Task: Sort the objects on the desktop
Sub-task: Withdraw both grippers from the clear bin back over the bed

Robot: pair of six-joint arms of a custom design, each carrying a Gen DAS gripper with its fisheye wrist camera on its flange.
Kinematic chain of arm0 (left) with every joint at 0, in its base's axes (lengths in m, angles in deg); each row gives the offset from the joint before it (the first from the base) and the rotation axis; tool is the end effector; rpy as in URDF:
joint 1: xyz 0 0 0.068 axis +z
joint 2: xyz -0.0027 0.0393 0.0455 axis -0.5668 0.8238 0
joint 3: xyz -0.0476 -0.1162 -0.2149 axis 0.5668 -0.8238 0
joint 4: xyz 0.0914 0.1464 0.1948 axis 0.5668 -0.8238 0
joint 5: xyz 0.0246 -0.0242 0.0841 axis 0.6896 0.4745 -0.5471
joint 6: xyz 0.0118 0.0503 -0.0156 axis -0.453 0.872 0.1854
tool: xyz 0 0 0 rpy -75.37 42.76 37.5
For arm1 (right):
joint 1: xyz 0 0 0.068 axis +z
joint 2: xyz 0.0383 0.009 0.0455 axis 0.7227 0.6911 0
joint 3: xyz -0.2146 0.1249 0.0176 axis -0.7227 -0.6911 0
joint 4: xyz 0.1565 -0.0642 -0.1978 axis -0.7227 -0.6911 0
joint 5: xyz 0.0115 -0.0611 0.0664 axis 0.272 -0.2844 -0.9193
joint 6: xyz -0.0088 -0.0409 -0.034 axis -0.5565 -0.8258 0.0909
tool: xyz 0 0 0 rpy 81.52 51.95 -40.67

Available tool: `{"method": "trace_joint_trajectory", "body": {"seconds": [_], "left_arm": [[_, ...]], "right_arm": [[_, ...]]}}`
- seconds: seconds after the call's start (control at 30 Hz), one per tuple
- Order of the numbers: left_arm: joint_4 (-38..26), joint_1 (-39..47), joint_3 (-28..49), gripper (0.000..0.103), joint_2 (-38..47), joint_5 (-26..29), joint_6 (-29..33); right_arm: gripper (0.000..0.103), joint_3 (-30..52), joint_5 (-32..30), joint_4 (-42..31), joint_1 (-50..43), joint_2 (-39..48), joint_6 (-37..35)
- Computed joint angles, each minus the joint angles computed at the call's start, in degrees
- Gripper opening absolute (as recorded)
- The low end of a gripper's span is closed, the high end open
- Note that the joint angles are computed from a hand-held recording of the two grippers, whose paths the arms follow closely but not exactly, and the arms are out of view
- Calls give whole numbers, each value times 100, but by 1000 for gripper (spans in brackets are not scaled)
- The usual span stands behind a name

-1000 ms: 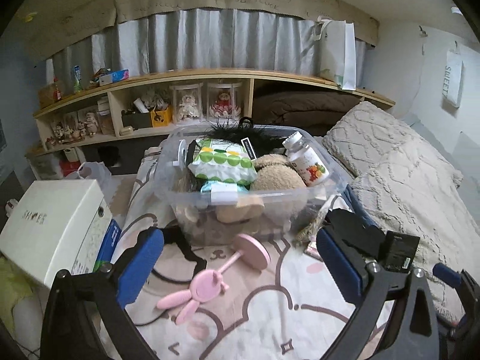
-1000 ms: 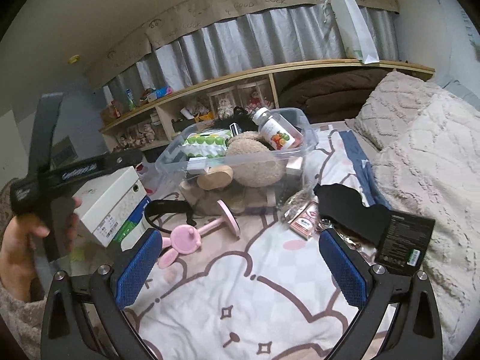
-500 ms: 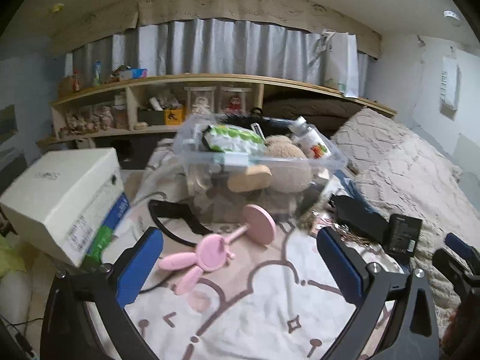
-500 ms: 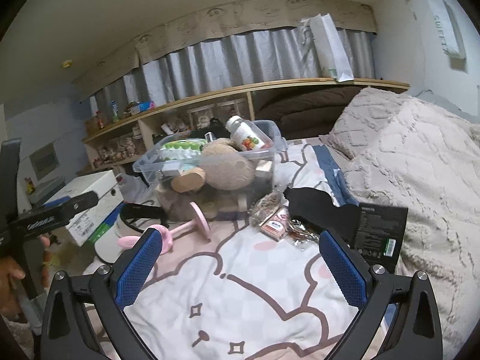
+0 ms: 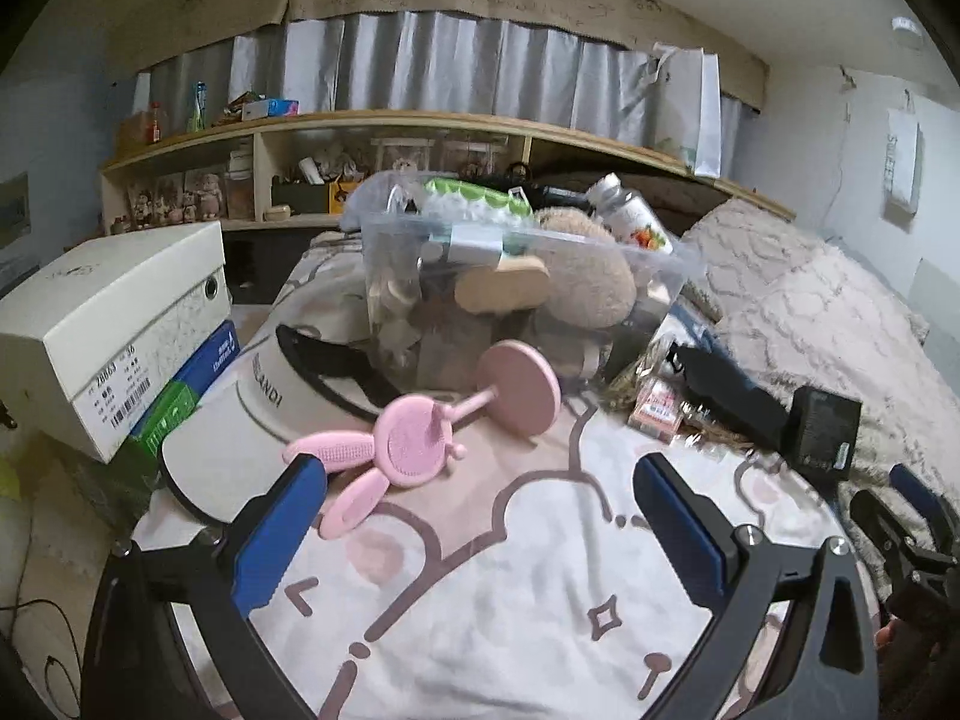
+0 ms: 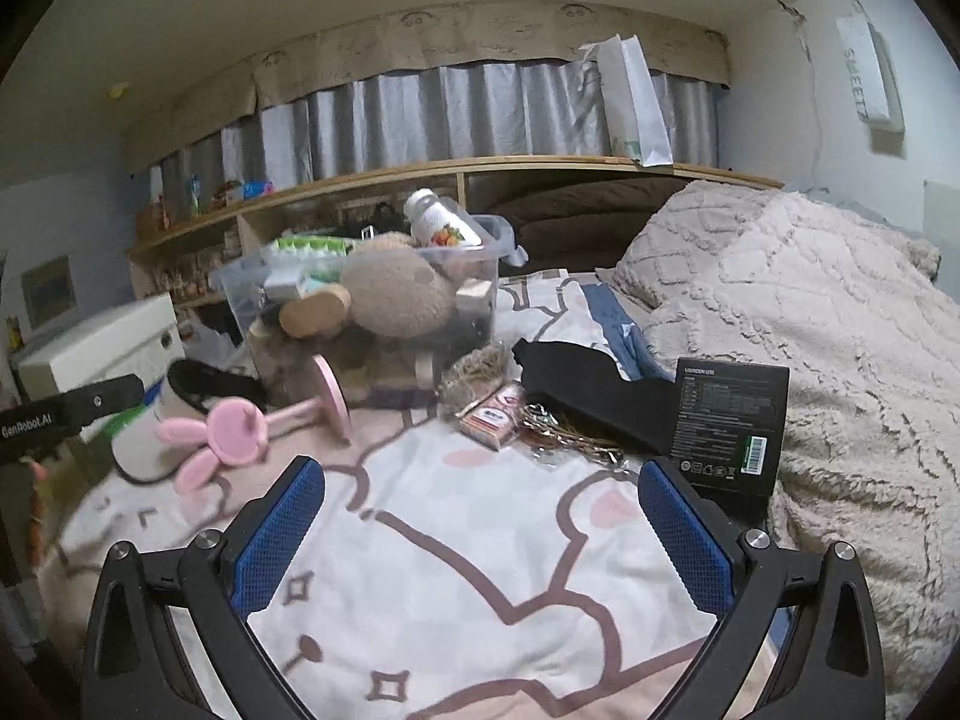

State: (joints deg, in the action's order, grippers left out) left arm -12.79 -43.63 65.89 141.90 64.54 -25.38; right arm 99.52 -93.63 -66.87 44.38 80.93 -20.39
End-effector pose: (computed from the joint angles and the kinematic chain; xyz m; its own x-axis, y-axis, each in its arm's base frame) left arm 0.2873 -0.0380 0.1834 -0.4958 -0.1847 -0.8485 -0.1680 0.9791 -0.1150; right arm 0.3073 0.0001 0.1679 -0.4009 -0.0744 -0.9131 -0.2704 0.9619 0.0404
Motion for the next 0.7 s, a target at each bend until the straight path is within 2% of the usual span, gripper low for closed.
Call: {"method": "trace_joint_trajectory", "body": {"seconds": [0.3, 0.47, 0.7], "left_arm": [[265, -274, 88, 103, 496, -21, 211], [218, -376, 188, 103, 672, -154, 217], [67, -322, 476, 103, 1038, 76, -96]], "right_arm": [[103, 117, -136, 19, -159, 271, 40], [103, 432, -185, -538, -196, 509, -45], [103, 744, -107, -1268, -167, 721, -201]]}}
